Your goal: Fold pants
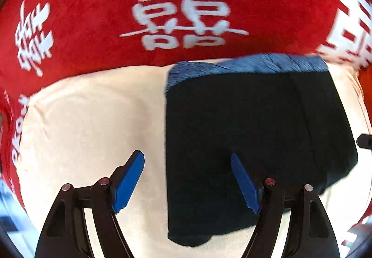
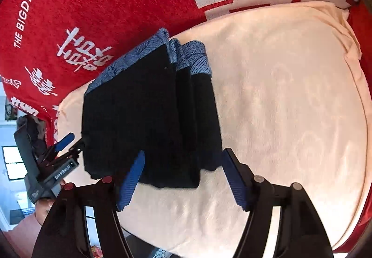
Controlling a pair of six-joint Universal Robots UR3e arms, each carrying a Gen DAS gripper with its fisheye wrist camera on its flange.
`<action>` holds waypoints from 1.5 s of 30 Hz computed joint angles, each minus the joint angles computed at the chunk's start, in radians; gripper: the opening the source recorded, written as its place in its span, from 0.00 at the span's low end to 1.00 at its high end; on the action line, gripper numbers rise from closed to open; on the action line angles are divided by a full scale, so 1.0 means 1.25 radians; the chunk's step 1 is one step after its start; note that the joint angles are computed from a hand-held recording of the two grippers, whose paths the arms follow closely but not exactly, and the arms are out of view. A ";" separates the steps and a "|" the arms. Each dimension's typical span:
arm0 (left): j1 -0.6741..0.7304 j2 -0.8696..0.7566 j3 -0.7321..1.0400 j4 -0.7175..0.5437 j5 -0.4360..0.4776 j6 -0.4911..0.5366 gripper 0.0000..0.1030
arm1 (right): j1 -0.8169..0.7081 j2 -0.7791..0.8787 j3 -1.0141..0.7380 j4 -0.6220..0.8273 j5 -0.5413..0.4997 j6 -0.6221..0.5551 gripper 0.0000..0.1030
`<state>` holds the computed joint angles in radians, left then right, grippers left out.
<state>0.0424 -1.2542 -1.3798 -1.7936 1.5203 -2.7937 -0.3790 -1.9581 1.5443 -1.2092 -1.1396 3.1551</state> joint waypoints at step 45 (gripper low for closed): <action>-0.017 -0.004 -0.120 0.029 -0.011 -0.076 0.96 | 0.268 0.045 0.013 -0.126 -0.123 0.190 0.53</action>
<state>0.0216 -1.2597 -1.5303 -1.7573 1.5066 -2.8887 -0.0440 -1.9022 1.5608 -1.3661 -1.2928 3.3929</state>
